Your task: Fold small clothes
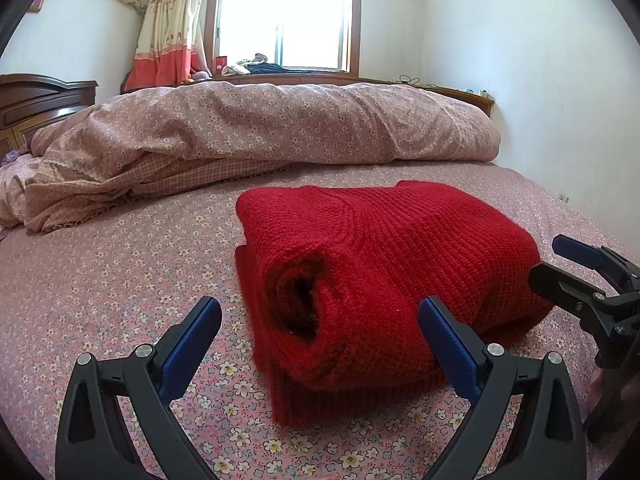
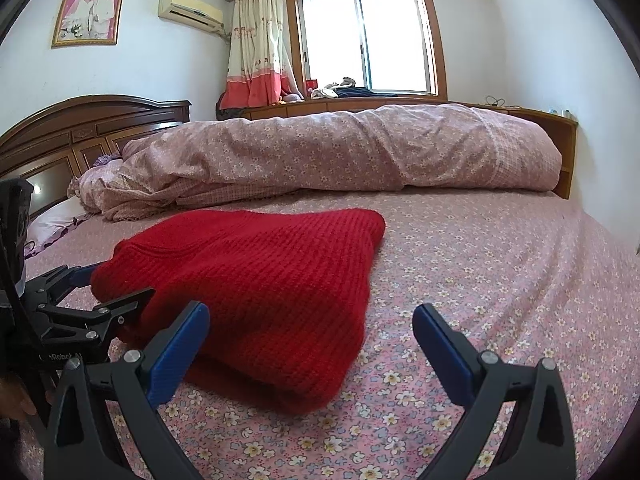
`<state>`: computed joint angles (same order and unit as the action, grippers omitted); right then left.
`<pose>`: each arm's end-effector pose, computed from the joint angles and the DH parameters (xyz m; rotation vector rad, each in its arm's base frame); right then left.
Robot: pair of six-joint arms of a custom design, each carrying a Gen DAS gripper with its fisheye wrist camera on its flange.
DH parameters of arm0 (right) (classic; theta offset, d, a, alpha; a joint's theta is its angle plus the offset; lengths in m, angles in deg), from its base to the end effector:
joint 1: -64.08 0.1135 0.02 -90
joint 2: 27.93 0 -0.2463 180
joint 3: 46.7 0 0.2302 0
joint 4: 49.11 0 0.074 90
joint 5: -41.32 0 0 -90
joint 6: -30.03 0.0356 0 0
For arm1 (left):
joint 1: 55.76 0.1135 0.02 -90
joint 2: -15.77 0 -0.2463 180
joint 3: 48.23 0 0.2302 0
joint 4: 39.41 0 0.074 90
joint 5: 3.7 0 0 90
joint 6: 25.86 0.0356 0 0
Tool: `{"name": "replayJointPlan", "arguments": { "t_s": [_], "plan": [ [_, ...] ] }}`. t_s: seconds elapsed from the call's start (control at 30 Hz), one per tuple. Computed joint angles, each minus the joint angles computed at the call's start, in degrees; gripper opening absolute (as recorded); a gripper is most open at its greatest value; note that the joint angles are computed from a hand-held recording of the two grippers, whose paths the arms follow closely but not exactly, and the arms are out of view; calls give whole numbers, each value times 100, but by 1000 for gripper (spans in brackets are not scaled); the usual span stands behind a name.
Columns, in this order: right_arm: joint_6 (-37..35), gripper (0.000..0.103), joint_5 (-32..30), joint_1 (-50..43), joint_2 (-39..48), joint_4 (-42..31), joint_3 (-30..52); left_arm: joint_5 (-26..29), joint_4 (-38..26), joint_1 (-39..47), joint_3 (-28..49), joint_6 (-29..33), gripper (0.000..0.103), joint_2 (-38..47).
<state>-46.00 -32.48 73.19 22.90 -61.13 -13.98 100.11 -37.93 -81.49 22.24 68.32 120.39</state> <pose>0.1761 0.0182 0.1786 0.2569 2.0582 -0.0501 0.3243 -0.1657 0.1640 0.6942 2.0458 -0.4768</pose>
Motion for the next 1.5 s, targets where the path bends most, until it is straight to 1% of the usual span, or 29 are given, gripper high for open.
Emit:
{"name": "replayJointPlan", "arguments": {
  "t_s": [1.5],
  "plan": [
    [5, 103, -146, -110, 81, 42, -41, 8, -12, 1, 10, -6, 96, 6]
  ]
}}
